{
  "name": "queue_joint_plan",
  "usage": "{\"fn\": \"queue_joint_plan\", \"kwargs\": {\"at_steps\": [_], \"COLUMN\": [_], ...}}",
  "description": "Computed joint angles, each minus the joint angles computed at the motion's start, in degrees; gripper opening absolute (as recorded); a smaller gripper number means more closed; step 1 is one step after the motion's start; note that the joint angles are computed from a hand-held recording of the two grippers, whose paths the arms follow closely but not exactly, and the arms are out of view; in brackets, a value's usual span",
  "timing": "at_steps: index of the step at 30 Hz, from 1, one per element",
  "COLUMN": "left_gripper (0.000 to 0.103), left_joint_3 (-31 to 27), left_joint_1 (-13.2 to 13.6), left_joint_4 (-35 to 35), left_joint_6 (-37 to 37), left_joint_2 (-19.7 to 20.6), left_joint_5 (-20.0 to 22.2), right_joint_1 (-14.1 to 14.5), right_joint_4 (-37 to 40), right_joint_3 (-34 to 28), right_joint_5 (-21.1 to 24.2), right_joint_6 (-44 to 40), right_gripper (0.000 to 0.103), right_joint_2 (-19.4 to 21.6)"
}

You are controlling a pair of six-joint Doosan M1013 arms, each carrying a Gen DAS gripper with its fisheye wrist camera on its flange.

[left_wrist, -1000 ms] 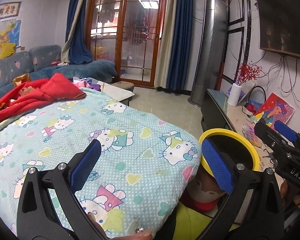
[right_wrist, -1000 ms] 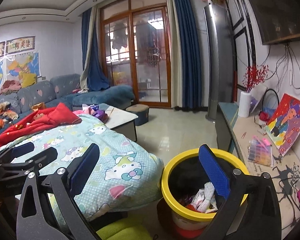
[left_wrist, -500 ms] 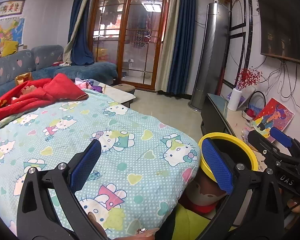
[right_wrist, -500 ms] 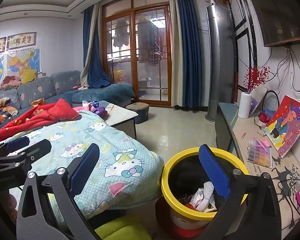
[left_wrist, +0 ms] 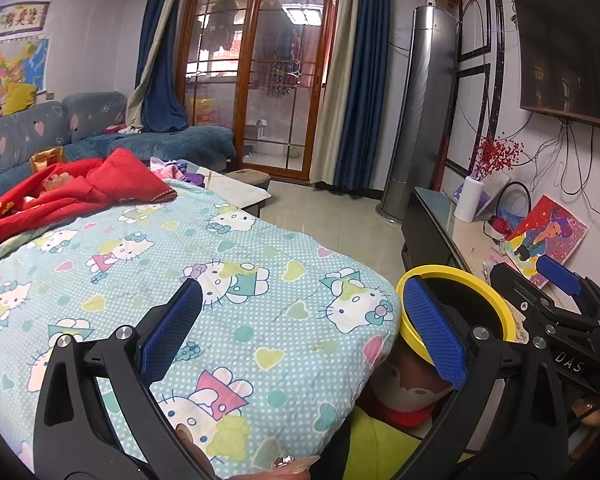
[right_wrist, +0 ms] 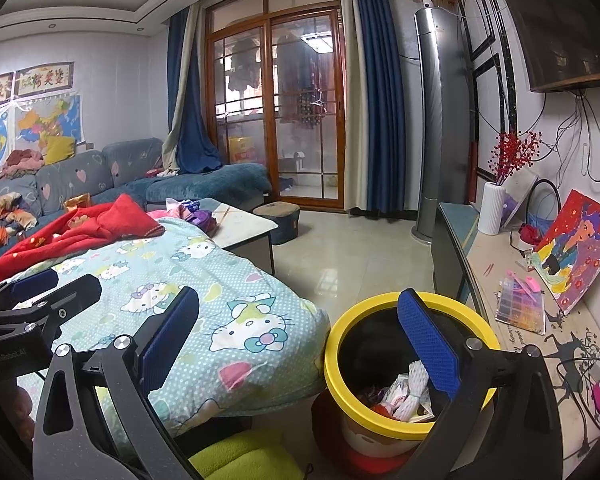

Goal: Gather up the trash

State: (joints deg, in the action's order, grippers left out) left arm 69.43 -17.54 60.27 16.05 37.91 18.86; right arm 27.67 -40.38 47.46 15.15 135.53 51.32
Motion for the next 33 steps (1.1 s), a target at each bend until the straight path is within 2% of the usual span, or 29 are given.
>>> {"fn": "queue_joint_plan", "kwargs": {"at_steps": [24,29,33], "left_gripper": [0.092,0.092,0.092], "left_joint_3": [0.2,-0.2,-0.8], "left_joint_1": [0.1,-0.1,0.0], "left_joint_4": [0.3,-0.5,-3.7], "left_joint_6": [-0.4,0.5,2.4], "left_joint_2": [-0.1,0.0,0.2], "left_joint_5": [-0.1,1.5,3.0], "right_joint_1": [0.0,0.0,0.3], "right_joint_4": [0.2,1.0,0.3], "right_joint_3": [-0.2,-0.2,-0.1], "right_joint_5": [0.2,0.0,-1.3], "right_joint_6": [-0.3,-1.1,-2.2], "right_gripper": [0.097,0.097,0.097], "right_joint_2": [0.1,0.1,0.1]}}
